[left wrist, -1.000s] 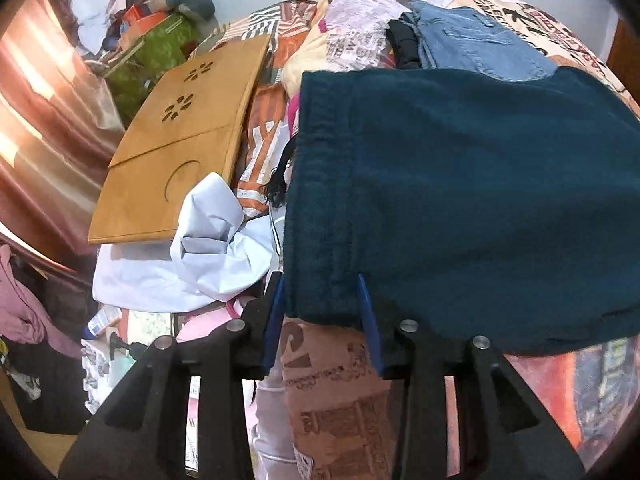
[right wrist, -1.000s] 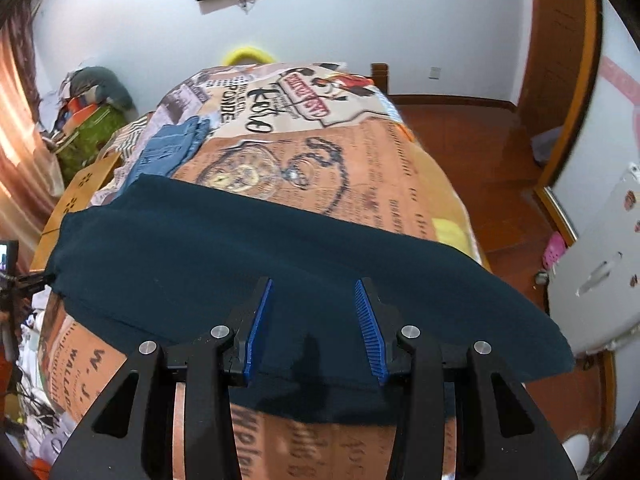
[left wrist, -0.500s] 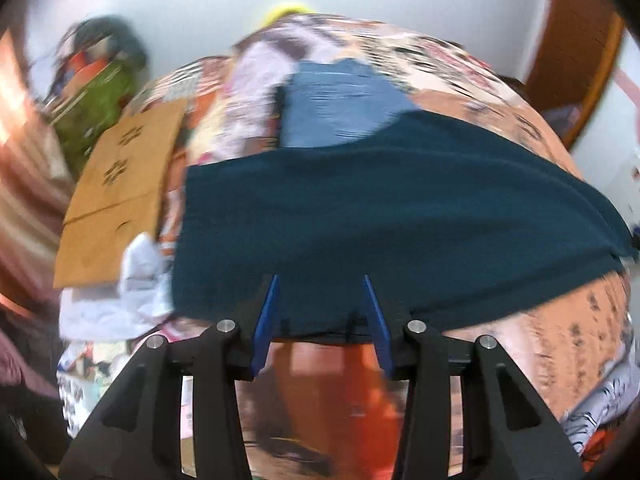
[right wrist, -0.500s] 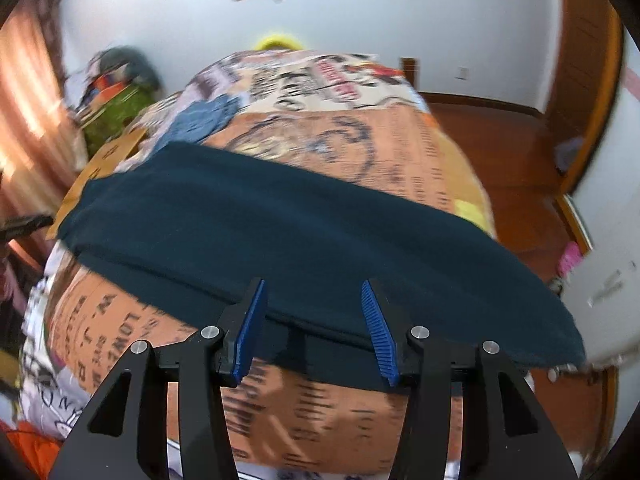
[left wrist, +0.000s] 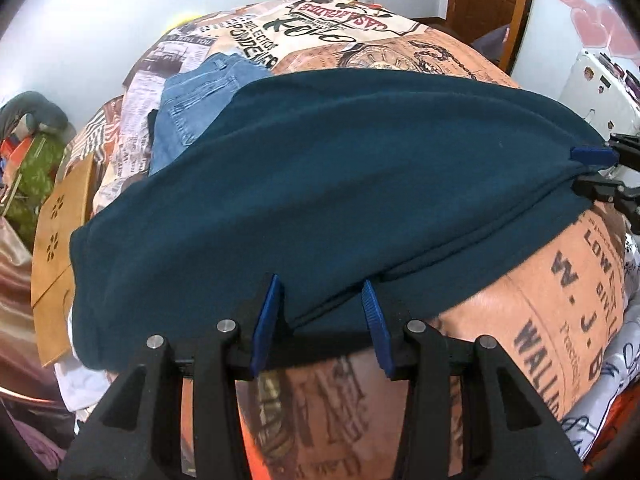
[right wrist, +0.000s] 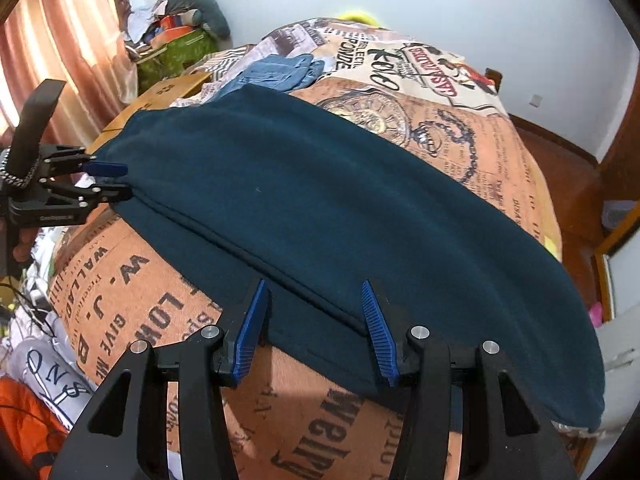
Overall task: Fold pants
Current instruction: 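Lower the held pants flat onto the bed with both grippers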
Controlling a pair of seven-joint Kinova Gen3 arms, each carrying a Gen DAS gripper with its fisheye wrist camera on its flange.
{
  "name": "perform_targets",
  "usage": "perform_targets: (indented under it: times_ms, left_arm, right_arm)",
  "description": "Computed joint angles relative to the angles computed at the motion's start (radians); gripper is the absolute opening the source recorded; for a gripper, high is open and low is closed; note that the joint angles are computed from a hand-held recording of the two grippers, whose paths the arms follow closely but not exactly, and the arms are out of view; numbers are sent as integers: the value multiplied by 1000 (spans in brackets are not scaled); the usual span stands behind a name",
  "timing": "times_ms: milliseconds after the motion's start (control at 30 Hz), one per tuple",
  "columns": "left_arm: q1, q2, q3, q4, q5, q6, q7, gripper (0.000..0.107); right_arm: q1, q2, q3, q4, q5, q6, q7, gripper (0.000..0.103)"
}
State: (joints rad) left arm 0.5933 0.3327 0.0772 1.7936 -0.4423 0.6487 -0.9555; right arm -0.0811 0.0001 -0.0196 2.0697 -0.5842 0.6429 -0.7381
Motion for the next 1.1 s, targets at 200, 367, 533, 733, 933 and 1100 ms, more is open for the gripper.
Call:
perform_targets:
  times_ms: [200,367,533,733,933,1100]
  left_arm:
    - [8,2,-10,3,-3,-33,-6,22]
    - [36,-28,-23,28,-50,-46,61,13]
    - [36,-81,-23,71,-88,-74,140,12]
    - [18,-120,22,102,-95,-54,171,10]
    - [18,-96,51,112,-84,-35,170,10]
    - [30,-98,53,97,-74,-1,181,10]
  right_arm:
    - [-4,14,-14,16,-89,-28,115,20]
    - [4,13,-9,17,-142,-24,165,10]
    - [14,-29,13,28,-204,25,229,9]
    - [-12,-71,29,52,-203,29,225,9]
    - [-19,-61,46,72,-212,27,217,9]
    - [-5,-74,54,79,-227,36,209,21]
